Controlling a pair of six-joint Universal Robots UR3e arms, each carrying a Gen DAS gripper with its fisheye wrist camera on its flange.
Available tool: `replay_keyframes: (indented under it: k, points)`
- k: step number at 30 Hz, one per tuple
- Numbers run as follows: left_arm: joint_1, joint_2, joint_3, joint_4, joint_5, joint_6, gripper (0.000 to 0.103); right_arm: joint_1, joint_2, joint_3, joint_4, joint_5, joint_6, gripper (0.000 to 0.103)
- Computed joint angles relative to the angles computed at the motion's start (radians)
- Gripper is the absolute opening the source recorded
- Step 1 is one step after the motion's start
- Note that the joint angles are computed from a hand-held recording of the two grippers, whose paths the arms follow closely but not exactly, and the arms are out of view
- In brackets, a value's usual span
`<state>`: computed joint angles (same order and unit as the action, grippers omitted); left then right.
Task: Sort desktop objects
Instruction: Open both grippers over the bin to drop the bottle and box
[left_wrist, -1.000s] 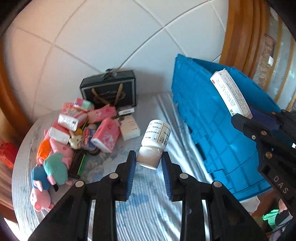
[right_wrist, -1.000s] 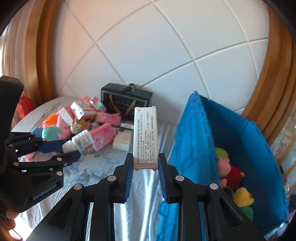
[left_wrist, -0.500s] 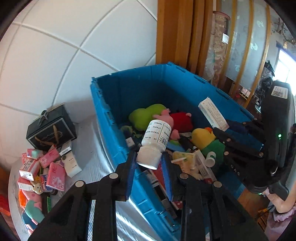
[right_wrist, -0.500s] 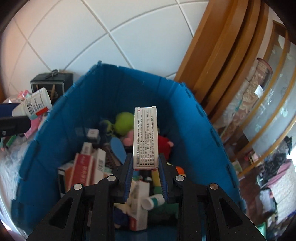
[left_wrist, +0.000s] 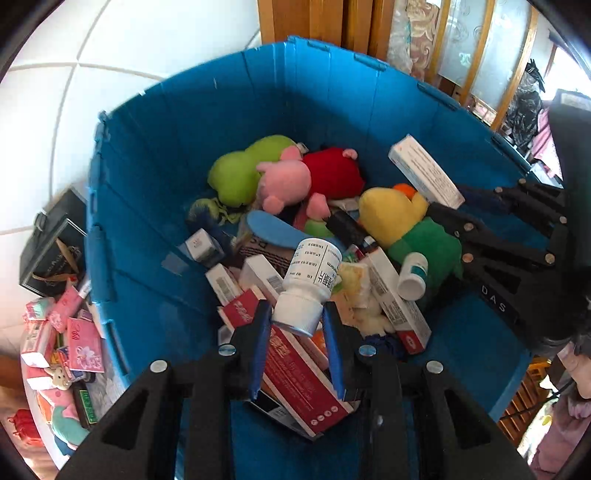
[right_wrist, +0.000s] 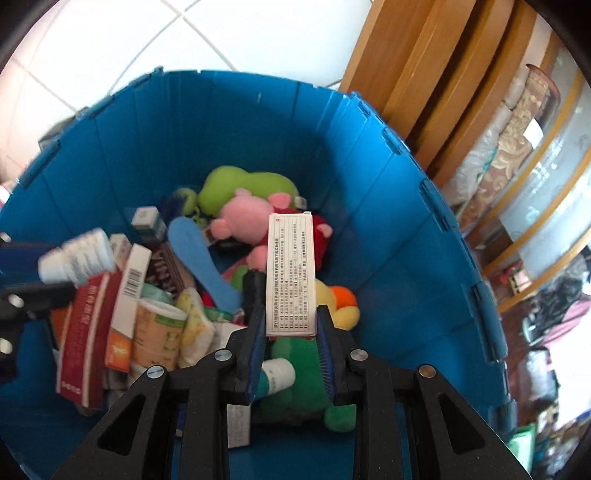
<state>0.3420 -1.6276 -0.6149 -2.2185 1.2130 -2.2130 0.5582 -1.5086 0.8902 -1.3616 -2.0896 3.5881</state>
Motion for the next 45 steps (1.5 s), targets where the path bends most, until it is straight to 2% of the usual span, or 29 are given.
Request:
replay_keyframes:
  k: [3,7,12,16,19,22,24,31,35,38,43,45]
  points:
    - [-0.015,0.024,-0.055,0.059,0.036,-0.025,0.027,0.000,0.014,-0.018,0.025,0.010,-0.001,0.026]
    - [-0.051,0.003,-0.045,0.048,0.094,-0.042,0.027,-0.011,0.031,-0.043,0.060,0.036,-0.015,0.026]
    - [-0.067,-0.050,0.017,-0.006,0.123,-0.046,0.027,-0.021,0.065,-0.087,0.114,0.057,-0.030,0.026]
    - [-0.079,-0.067,0.034,-0.023,0.144,-0.054,0.027,-0.040,0.109,-0.163,0.191,0.091,-0.049,0.026]
    - [-0.085,-0.063,0.023,-0.016,0.151,-0.056,0.027,-0.037,0.166,-0.248,0.274,0.079,-0.030,0.028]
    - [-0.084,-0.060,0.017,-0.018,0.149,-0.050,0.027,-0.033,0.189,-0.284,0.307,0.078,-0.028,0.033]
    - [-0.089,-0.066,0.024,-0.022,0.157,-0.052,0.027,-0.023,0.196,-0.286,0.307,0.063,-0.031,0.041]
    - [-0.093,-0.071,0.026,-0.019,0.164,-0.067,0.027,-0.009,0.218,-0.311,0.323,0.026,-0.029,0.043]
    - [-0.063,-0.089,0.069,-0.063,0.132,-0.063,0.027,-0.007,0.220,-0.312,0.319,0.020,-0.025,0.043]
    - [-0.027,-0.171,0.233,-0.203,0.091,-0.030,0.027,-0.009,0.215,-0.305,0.312,0.020,-0.022,0.043]
    - [0.119,-0.208,0.462,-0.391,-0.036,0.097,0.027,-0.009,0.213,-0.307,0.314,0.019,-0.009,0.043]
    - [0.206,-0.172,0.474,-0.404,-0.084,0.145,0.028,-0.003,0.214,-0.308,0.319,0.003,0.014,0.045]
